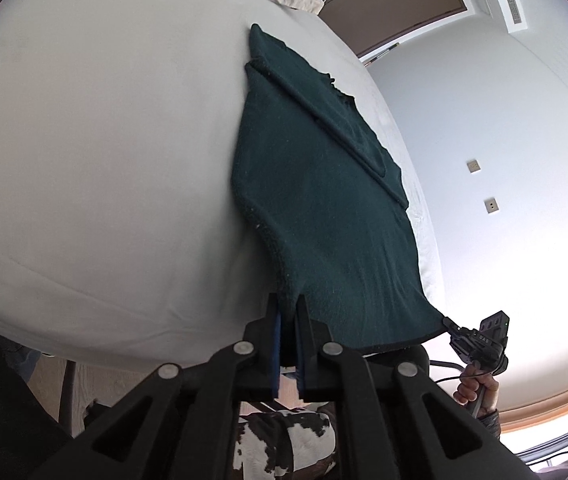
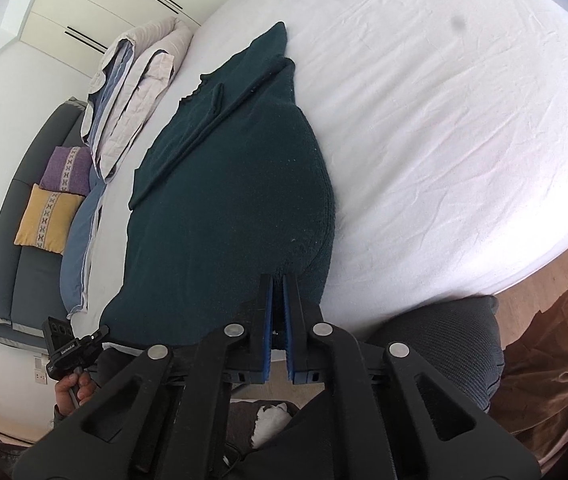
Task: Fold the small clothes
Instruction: 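Grasp the hem with the left tool while the right tool holds it, lifting toward the collar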
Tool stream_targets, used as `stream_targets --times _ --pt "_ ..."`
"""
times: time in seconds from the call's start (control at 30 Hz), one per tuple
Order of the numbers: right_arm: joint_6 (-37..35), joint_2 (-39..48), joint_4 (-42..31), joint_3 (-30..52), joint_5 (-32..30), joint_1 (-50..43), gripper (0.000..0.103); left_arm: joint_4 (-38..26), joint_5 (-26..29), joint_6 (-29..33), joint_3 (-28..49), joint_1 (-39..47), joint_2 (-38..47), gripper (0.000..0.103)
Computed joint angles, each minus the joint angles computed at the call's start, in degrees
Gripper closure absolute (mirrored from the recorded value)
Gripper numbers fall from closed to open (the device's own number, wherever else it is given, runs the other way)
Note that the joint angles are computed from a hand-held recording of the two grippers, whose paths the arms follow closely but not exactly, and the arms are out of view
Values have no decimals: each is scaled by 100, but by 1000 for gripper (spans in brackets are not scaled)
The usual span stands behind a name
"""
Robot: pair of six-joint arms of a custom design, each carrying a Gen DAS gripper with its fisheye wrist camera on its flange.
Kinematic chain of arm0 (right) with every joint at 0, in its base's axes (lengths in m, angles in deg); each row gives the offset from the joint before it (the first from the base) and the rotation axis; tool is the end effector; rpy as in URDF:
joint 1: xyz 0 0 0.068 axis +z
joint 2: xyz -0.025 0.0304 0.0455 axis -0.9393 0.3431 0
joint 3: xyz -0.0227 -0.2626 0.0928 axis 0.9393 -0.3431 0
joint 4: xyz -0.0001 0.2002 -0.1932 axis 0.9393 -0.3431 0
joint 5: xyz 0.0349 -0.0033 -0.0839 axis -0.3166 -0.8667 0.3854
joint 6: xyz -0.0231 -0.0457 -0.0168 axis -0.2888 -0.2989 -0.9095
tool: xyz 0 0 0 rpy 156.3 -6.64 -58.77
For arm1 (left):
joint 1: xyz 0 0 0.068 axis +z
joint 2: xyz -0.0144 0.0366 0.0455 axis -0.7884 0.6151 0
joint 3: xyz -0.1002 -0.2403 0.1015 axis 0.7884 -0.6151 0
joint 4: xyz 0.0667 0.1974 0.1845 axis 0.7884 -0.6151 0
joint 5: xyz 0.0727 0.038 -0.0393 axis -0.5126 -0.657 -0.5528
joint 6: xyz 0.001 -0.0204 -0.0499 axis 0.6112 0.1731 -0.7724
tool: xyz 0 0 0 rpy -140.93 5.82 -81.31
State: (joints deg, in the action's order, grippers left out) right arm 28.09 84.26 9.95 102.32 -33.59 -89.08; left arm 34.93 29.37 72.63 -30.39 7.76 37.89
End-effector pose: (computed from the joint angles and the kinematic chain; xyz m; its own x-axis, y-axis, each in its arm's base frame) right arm 0.3244 -0.0867 0.1511 -0.9327 0.0134 -0.3604 -0.2158 0.7799 0.5875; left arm 0.0889 0.0972 0.1371 -0.6641 -0.6901 -0.2876 -0.3179 0.6088 -0.7269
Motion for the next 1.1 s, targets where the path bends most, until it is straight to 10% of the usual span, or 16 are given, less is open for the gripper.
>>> stream_targets --times 0.43,0.6,0.77,1.1 --pt "-38 -67 -571 627 -1294 -578 102 -263 886 -62 296 259 186 96" --pt "31 -407 102 89 -140 -306 94 -56 686 12 127 338 468 96" --pt "21 200 -451 384 622 33 45 -206 695 273 176 486 556 96" --pt "-69 1148 -839 1136 1378 323 44 -425 753 443 242 565 472 96"
